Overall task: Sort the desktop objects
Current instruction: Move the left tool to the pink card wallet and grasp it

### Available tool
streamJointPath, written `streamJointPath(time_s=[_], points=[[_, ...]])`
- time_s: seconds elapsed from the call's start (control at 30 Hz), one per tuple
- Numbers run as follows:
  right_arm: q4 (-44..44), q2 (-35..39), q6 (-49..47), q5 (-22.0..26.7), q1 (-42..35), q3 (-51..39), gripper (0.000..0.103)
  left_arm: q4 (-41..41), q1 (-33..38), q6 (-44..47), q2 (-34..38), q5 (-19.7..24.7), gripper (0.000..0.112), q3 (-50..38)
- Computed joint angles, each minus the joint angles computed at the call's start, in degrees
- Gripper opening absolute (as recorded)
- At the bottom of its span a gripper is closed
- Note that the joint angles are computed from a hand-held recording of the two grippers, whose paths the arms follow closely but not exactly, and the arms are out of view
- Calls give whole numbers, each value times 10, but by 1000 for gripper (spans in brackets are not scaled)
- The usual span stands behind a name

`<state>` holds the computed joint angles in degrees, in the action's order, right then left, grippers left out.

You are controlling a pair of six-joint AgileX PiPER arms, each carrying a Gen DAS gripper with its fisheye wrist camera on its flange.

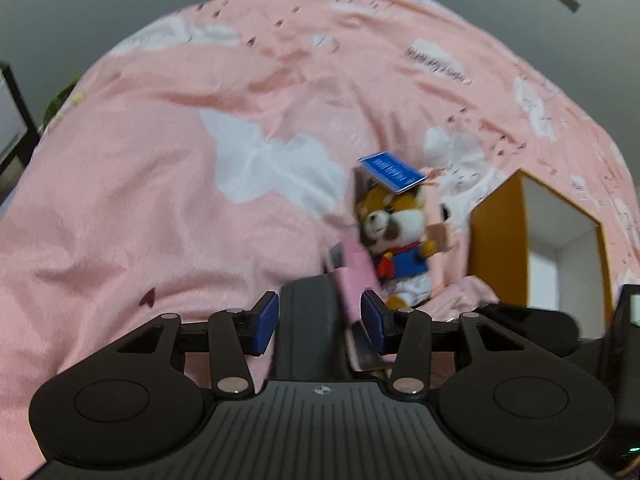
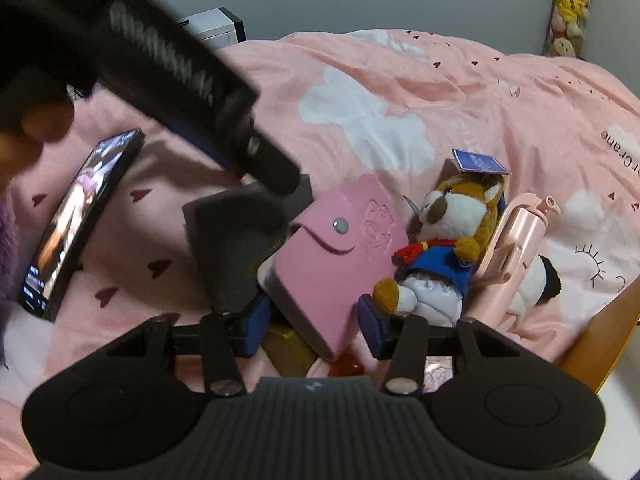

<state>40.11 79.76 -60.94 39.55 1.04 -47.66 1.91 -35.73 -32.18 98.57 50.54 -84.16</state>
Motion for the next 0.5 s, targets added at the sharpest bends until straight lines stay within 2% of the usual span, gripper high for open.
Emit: streamJointPath(time_s=[0.07, 0.17, 0.23, 0.4, 0.5], points=[[12, -14, -16, -1, -10, 7, 32, -2, -7, 1, -10, -13, 53, 5], [48, -32, -35, -4, -37, 13, 24, 4, -21, -15, -21, -39, 53, 20], [72, -30, -39, 11, -69, 4, 21, 2, -30, -24, -26, -62, 53, 34], [104, -12, -45, 48, -117, -2, 21, -92, -27, -18, -18, -145, 53, 68], [122, -17, -52, 34, -113, 12, 21, -30, -57, -89, 7, -143, 53, 49]])
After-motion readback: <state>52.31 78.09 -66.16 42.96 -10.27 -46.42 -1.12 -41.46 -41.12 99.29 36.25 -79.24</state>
